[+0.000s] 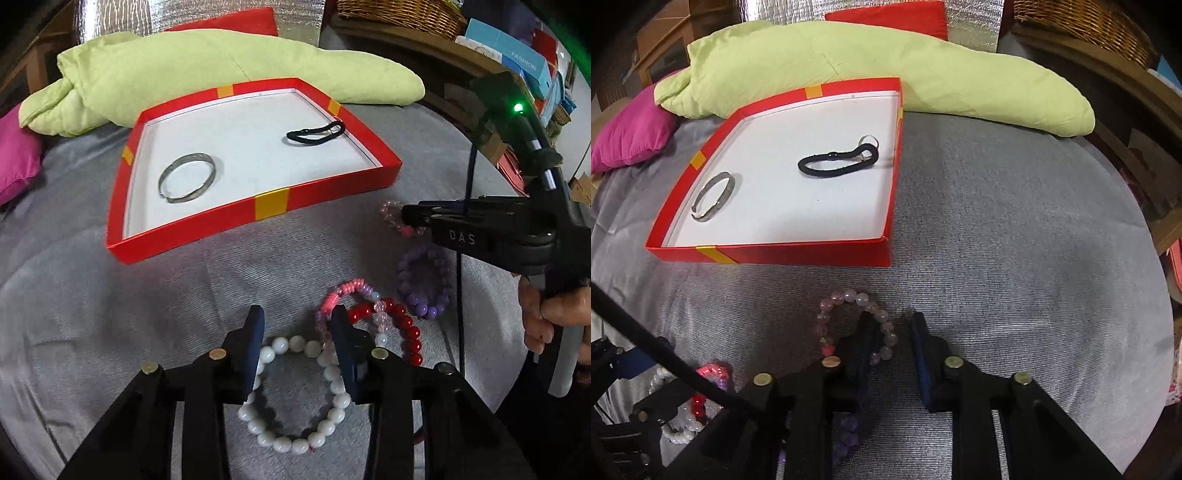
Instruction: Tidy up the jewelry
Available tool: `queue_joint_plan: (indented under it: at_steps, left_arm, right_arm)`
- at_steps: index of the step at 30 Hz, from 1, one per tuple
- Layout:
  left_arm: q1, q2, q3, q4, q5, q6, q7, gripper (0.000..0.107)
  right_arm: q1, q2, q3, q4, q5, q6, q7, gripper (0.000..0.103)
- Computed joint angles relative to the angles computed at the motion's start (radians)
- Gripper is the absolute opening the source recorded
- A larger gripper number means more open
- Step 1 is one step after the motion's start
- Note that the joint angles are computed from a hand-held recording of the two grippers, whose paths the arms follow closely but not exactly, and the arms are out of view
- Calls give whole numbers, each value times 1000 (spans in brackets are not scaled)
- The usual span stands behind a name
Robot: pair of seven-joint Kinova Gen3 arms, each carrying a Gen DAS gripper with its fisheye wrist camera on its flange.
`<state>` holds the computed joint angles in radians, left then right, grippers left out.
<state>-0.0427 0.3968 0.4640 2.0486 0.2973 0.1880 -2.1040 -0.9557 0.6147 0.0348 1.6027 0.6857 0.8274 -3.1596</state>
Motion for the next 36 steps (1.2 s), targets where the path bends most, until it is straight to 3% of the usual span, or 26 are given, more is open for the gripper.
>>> queue_joint_plan:
  at_steps: [4, 8, 16, 22, 23, 25, 27, 31, 36]
  left_arm:
    - [2, 17, 0, -25, 6, 26, -2, 35]
    - [64, 19, -56, -40, -5, 34, 21, 35]
    - [148, 11, -124, -29, -67, 2, 67, 35]
    - [183, 11, -142, -19, -111, -31, 106, 35]
    - [179, 11, -132, -14, -118, -42, 107, 30]
    - [161, 13, -109, -10, -131, -50, 104, 16]
    - [160, 12, -104, -3, -145, -68, 108, 10]
    - [109, 14, -65, 0, -143, -85, 130, 8]
    - [-50, 0, 76, 39, -144, -152, 149, 7]
  right_arm:
    - [12, -18, -3, 27, -5, -30, -8, 14]
    - [19, -15, -10, 18, -13, -21, 18, 15]
    - [39, -15, -4, 20, -32, -45, 40, 17]
    - [-5, 1, 17, 7, 9, -13, 18, 13]
    - [-7, -1, 18, 13, 19, -23, 9, 9]
    - [-14, -4, 21, 19, 32, -27, -12, 9]
    - [-15, -14, 24, 36, 45, -47, -40, 9]
    - [-25, -39, 32, 73, 84, -79, -96, 9]
    - [-51, -69, 39, 116, 175, -122, -185, 9]
